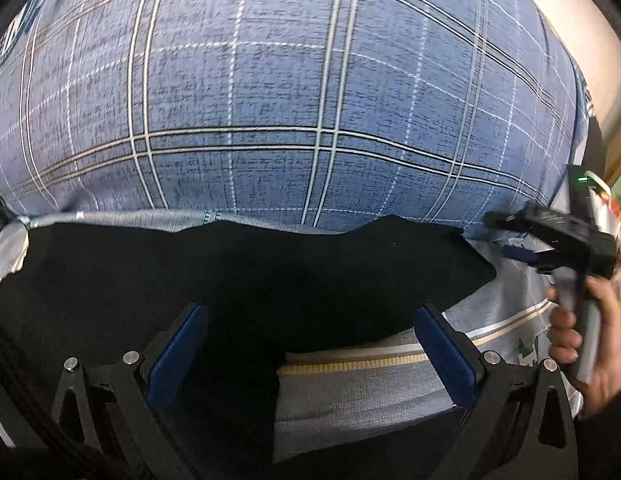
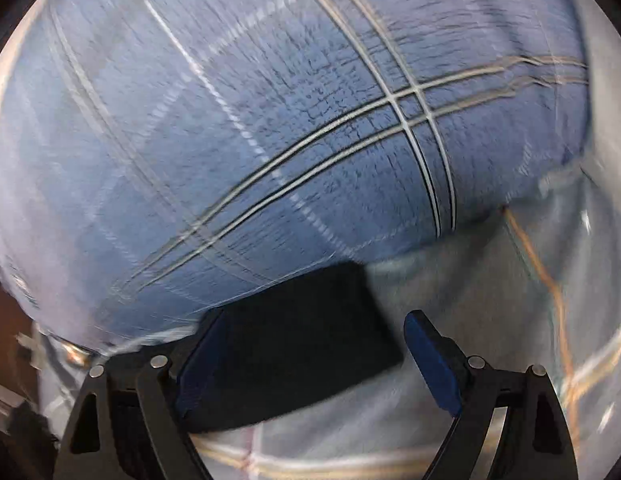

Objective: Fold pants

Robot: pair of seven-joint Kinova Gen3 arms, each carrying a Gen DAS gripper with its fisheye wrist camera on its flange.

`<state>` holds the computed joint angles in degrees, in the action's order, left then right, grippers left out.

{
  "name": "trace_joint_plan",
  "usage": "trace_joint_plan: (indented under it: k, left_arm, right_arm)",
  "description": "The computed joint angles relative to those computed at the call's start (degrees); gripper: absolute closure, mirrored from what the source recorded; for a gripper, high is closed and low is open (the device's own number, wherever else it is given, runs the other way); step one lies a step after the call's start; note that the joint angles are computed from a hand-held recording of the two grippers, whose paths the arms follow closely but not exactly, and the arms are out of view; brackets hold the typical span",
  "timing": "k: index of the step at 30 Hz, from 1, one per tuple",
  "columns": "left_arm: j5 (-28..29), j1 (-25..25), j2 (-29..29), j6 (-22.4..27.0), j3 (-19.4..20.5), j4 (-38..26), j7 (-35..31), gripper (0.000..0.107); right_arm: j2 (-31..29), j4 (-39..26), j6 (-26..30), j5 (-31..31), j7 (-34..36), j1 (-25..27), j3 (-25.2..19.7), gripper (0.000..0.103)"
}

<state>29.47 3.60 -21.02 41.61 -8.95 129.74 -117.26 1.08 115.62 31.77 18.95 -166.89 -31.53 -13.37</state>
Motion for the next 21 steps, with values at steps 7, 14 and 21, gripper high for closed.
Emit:
trace_joint_plan:
  k: [7,14,21]
  left_arm:
    - [0.7,-0.6,0.4,1.4,-0.8,-0.4,-0.7,0.005]
    - [4.3,-1.2,1.2,3.7,-3.3,-0.5,-4.1,0.005]
    - [8.7,-3.2,1.3,7.0,-5.4,-0.4,-8.4,0.005]
  right_arm:
    - [12.1,-9.0,8.1,1.9,4.4,10.0,-11.4,0.035]
    - [7.2,-7.5,16.8,15.2,-11.1,6.8,-18.0,0.096]
    - [-11.4,-0.8,21.4,19.1,-27.4,10.0,-36.5,0.096]
